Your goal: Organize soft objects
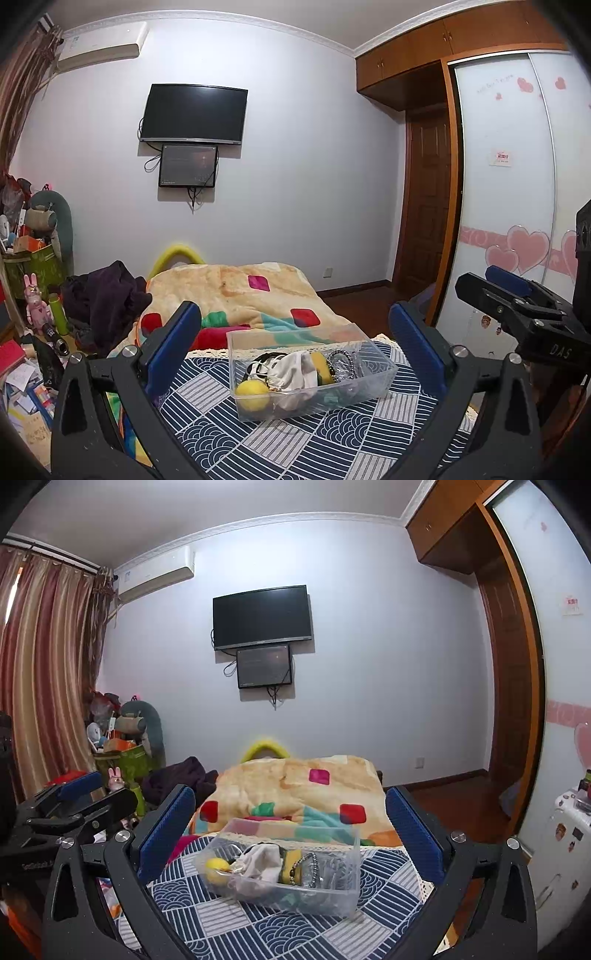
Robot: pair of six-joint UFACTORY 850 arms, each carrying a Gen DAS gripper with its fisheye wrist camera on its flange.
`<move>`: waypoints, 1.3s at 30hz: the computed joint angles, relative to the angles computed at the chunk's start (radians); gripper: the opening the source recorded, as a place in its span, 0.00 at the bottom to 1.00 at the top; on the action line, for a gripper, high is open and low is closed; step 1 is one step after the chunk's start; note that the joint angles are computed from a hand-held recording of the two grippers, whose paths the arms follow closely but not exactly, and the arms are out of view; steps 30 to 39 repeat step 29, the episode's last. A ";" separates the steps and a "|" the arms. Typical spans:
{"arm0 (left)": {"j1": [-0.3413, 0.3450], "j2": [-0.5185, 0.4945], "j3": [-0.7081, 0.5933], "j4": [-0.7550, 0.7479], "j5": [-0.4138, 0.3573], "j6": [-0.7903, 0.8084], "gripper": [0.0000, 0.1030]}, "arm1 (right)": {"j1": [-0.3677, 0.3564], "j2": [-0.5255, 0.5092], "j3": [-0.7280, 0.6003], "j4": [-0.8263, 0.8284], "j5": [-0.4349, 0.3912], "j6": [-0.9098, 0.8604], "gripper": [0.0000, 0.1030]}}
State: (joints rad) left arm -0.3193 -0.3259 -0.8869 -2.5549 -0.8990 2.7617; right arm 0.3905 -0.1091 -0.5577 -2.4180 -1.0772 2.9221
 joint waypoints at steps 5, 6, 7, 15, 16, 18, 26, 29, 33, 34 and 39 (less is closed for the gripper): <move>0.004 -0.002 -0.005 0.018 0.000 -0.017 1.00 | 0.005 0.000 0.002 0.001 -0.001 0.002 1.00; 0.006 -0.004 -0.007 0.027 0.000 -0.025 1.00 | 0.007 0.001 0.002 0.003 -0.001 0.000 1.00; 0.007 -0.005 -0.010 0.037 0.001 -0.035 1.00 | 0.005 0.000 0.002 0.002 -0.001 0.002 1.00; 0.002 -0.007 -0.009 0.051 -0.002 -0.021 1.00 | 0.006 0.000 0.002 0.005 0.002 0.000 1.00; 0.001 -0.006 -0.006 0.048 -0.005 -0.014 1.00 | 0.006 -0.001 0.001 0.006 0.002 0.000 1.00; -0.004 -0.004 0.000 0.023 -0.008 0.009 1.00 | 0.006 -0.001 0.001 0.005 0.003 0.002 1.00; -0.007 -0.005 0.000 0.015 -0.001 0.002 1.00 | 0.000 -0.008 -0.003 -0.001 0.015 0.004 1.00; -0.008 -0.005 -0.001 0.007 0.004 0.008 1.00 | 0.000 -0.007 -0.003 -0.003 0.016 0.006 1.00; -0.008 -0.005 -0.001 0.007 0.004 0.008 1.00 | 0.000 -0.007 -0.003 -0.003 0.016 0.006 1.00; -0.008 -0.005 -0.001 0.007 0.004 0.008 1.00 | 0.000 -0.007 -0.003 -0.003 0.016 0.006 1.00; -0.008 -0.005 -0.001 0.007 0.004 0.008 1.00 | 0.000 -0.007 -0.003 -0.003 0.016 0.006 1.00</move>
